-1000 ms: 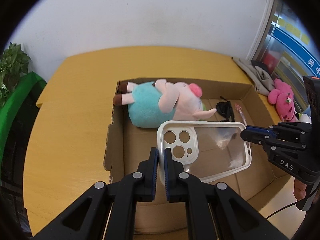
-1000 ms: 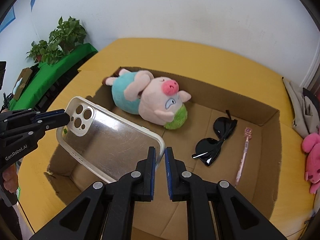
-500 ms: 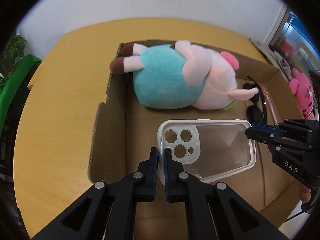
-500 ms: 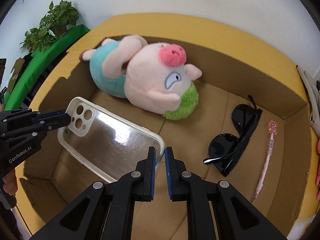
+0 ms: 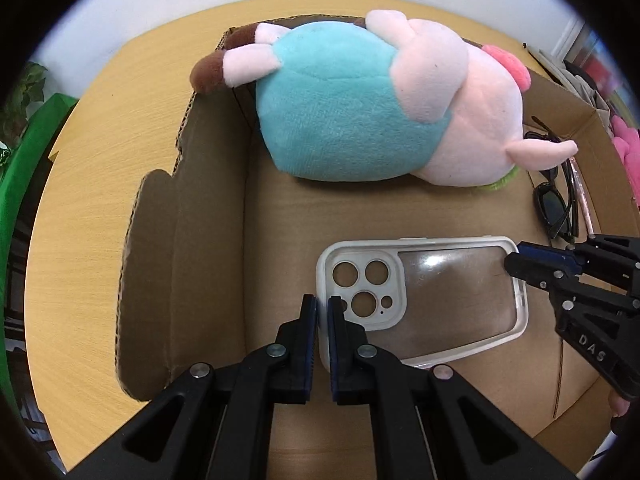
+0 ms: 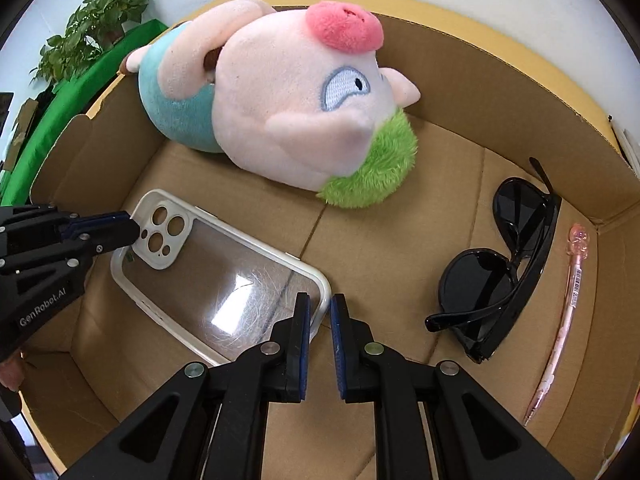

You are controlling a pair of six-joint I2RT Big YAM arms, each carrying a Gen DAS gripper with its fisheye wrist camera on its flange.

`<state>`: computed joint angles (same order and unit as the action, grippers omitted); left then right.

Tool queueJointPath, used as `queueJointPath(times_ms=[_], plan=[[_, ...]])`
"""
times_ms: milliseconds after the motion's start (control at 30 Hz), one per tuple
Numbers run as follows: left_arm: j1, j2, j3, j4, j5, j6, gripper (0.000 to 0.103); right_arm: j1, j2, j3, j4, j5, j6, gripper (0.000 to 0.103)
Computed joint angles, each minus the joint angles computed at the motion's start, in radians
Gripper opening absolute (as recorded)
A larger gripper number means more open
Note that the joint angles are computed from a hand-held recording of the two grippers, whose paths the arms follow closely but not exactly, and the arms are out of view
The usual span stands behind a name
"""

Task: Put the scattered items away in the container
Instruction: 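Lower the phone case into the box and open both grippers, then withdraw both grippers and move them to the white earbud case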

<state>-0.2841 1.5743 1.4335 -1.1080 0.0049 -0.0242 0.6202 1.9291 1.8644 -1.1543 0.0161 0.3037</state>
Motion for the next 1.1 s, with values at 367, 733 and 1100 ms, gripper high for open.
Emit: queueJointPath(times_ms=[367,733,1100], plan=[[-0.011,-0.234,-0.164,0.204,-0.045,0.013,0.04,0.004,-0.186,-0.198,0.181,0.071,0.04,0.087],[-0.173,-0.564,-0.364,0.381,-0.121,-0.084,0.079,0.183,-0.565,-0.567,0.288,0.326,0.237,0.099],[-0.332,-0.642,-0.429,0.369,-0.203,-0.178,0.079,0.232,-0.673,-0.645,0.234,0.412,0.298,0.099]])
